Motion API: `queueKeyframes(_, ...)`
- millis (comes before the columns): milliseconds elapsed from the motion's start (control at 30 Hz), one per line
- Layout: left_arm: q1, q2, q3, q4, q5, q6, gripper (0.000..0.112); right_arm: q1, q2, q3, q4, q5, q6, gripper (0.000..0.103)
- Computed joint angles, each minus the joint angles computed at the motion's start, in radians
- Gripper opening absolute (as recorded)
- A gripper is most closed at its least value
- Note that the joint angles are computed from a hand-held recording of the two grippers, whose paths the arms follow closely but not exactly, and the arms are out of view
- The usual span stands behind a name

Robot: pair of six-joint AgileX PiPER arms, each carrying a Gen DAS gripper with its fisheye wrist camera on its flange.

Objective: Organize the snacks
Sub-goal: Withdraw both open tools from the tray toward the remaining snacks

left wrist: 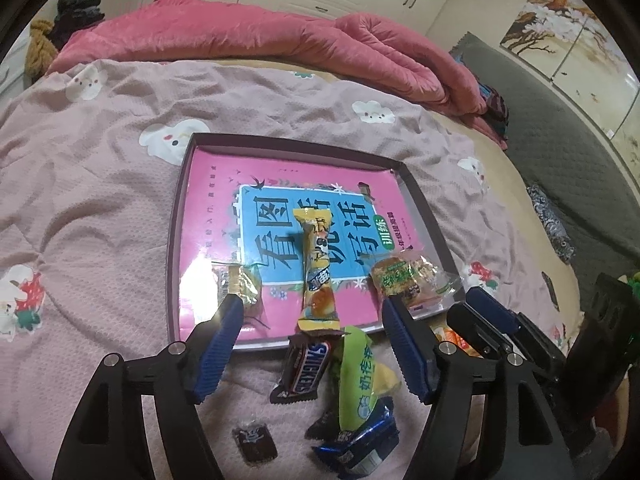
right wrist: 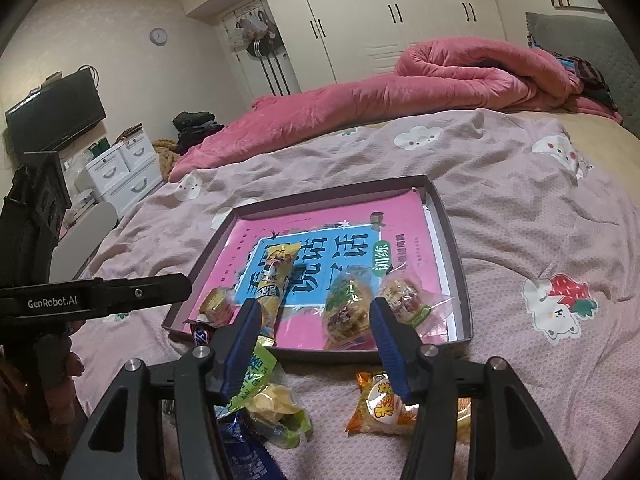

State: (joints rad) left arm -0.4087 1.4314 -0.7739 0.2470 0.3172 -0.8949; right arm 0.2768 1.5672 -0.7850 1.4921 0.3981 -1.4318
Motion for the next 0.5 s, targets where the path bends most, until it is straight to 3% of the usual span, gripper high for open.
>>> queueKeyframes(500,-0.058,-0.044,0.026,0.104,0.06,-0.114,0.075,-0.005,-0.036,0.029,-0.097,0.016,0.076,0.058)
